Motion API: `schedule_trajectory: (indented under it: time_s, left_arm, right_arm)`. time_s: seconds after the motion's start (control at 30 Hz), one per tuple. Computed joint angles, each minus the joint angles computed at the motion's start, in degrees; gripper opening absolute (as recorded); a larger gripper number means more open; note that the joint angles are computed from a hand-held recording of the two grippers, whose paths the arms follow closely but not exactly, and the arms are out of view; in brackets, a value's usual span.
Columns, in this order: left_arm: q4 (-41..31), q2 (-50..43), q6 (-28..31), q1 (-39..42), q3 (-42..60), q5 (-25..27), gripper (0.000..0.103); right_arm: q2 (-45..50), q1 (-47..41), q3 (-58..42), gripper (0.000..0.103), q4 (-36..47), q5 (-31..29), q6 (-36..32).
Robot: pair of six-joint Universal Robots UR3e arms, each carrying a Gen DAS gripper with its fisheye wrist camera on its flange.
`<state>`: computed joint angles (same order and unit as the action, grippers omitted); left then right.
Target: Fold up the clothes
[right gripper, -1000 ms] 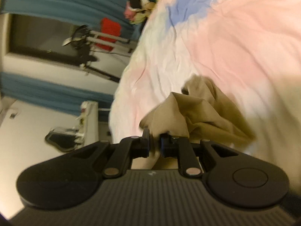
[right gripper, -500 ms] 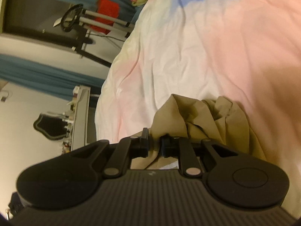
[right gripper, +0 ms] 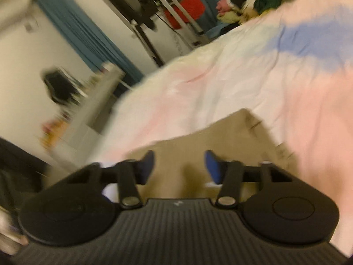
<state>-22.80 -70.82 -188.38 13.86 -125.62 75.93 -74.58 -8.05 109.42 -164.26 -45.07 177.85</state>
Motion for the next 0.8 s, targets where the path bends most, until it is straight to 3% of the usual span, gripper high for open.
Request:
schedule_trajectory:
  time_s: [0.07, 0.17, 0.33, 0.47, 0.53, 0.73, 0.8]
  left_arm:
    - [1.35, -4.93, 0.70, -3.05, 1.69, 5.13, 0.085]
    - [3.15, -9.95, 1.80, -4.78, 3.12, 8.63, 0.085]
    - [3.40, -8.14, 2.99, -4.08, 0.93, 8.26, 0.085]
    - [-0.22, -1.25, 3.27, -6.20, -0.95, 8.46, 0.085]
    - [-0.59, 1.25, 3.61, -9.24, -2.05, 11.10, 0.085]
    - [-4.54, 8.74, -0.49, -15.76, -5.10, 16.20, 0.086]
    - [-6.81, 10.23, -2.40, -15.90, -5.72, 15.14, 0.087]
  right_arm:
    - [4.58, 4.09, -3.10, 0.028, -4.21, -8.47, -1.27]
    - [10.39, 7.28, -7.29, 0.026, -7.29, -13.75, -0.78]
    - [8.38, 7.52, -4.03, 0.027, -9.44, -14.93, -1.62]
    - [-0.24, 5.99, 4.79, 0.029, -9.89, -14.10, -3.00]
    - [-4.80, 5.54, 8.76, 0.029, -9.54, -14.05, -3.95]
    - [-15.83, 4.09, 19.33, 0.030, -8.52, -14.31, -5.09]
    - [-18.29, 4.24, 22.20, 0.030, -8.71, -15.17, -5.75]
